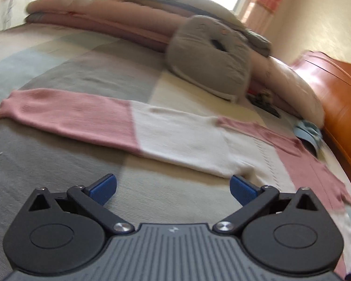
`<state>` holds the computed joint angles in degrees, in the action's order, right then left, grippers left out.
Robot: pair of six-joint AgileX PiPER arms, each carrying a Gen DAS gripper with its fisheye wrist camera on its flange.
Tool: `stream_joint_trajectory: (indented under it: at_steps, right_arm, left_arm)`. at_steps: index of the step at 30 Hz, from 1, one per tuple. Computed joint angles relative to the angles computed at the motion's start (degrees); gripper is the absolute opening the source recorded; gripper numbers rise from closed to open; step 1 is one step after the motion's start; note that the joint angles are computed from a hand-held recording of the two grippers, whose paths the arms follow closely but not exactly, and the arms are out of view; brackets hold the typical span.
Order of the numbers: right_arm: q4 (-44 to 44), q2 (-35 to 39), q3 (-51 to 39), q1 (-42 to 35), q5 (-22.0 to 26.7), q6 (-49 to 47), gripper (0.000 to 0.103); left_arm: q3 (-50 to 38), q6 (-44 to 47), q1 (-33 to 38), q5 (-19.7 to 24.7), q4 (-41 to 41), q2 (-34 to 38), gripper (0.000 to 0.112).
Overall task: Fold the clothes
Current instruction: 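Close the left gripper on the pink cuff of the white sleeve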
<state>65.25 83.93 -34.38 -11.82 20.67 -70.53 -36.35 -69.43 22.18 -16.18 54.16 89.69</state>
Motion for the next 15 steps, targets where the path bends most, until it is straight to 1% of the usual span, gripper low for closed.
stream_joint_trajectory:
  at_steps: [4, 7, 10, 12, 15]
  right_arm:
    - [-1.8, -0.3, 0.0, 1.0, -1.1, 3.0, 0.103]
    - [-3.6, -0.2, -0.3, 1.5, -1.5, 5.6, 0.103]
    - [-4.6, -0.5, -0.6, 1.1, -0.6, 6.9, 0.103]
    - [-4.6, -0.5, -0.8, 0.7, 0.0, 7.4, 0.103]
    - [-4.6, 0.0, -1.2, 0.6, 0.1, 8.3, 0.103]
  left_arm:
    - [-2.3, -13.1, 6.4, -4.8, 9.1, 4.1, 0.102]
    - [-2.9, -12.1, 10.7, -10.5, 5.6, 7.0, 0.102]
    - [-4.7, -13.4, 13.7, -14.4, 5.7, 10.1, 0.102]
    - [-6.9, -15.7, 14.9, -15.7, 7.6, 12.1, 0.102]
    - [-9.7, -17.4, 15.3, -16.0, 8.7, 14.3, 0.102]
